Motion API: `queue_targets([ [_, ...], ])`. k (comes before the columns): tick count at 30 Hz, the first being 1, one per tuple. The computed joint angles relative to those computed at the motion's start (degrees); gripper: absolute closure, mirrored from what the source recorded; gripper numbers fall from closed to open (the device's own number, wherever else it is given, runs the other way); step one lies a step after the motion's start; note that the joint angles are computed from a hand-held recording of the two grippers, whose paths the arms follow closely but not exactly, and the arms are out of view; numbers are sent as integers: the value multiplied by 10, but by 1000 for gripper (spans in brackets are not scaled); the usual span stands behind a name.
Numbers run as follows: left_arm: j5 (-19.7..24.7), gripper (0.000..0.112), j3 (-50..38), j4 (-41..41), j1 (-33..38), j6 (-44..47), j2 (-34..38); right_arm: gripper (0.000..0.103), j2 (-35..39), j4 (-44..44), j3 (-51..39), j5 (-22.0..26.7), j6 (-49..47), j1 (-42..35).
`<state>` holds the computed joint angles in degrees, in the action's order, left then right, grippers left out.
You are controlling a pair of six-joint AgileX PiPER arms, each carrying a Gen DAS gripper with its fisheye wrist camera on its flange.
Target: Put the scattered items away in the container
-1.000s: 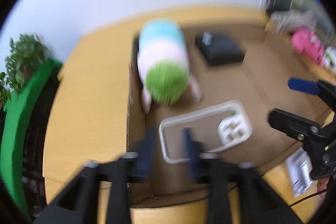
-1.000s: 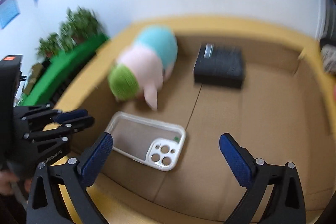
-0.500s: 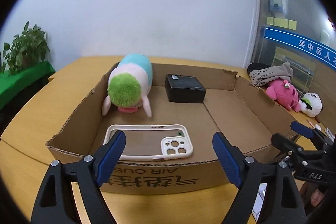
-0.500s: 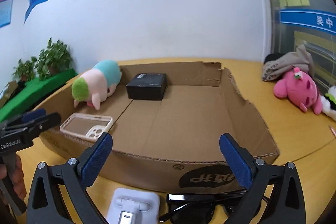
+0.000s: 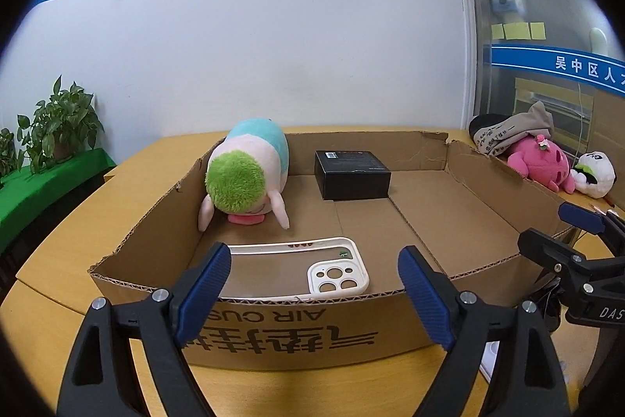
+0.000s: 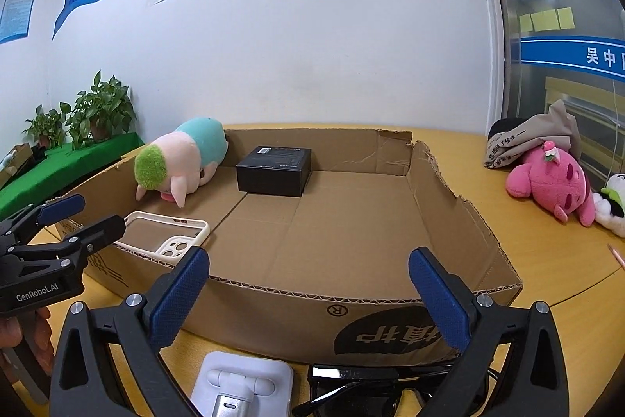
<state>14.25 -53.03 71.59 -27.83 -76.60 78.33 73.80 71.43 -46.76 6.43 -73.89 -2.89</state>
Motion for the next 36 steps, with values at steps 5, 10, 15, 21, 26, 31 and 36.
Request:
queue_targets([
  [5, 0, 25, -3, -3, 2, 3, 2, 0, 1, 7, 0, -2, -7, 1],
  [10, 0, 24, -4, -6, 2, 7, 2, 0, 0, 6, 2, -2, -6, 1],
  [15, 1, 24, -5, -6, 1, 8, 2, 0, -1, 0, 2, -4, 0, 2],
  [21, 4, 24, -4, -2, -1, 3, 2, 0, -1, -4, 2, -3, 4, 2],
  [26, -1, 24, -5, -7, 3, 8, 3, 0, -1, -4, 2, -4, 5, 2],
  [31, 0, 24, -5, -5, 2, 6, 3, 0, -1, -5, 2, -4, 6, 2],
  [36, 1, 24, -5, -7, 1, 6, 3, 0, -1, 0, 1, -2, -1, 1],
])
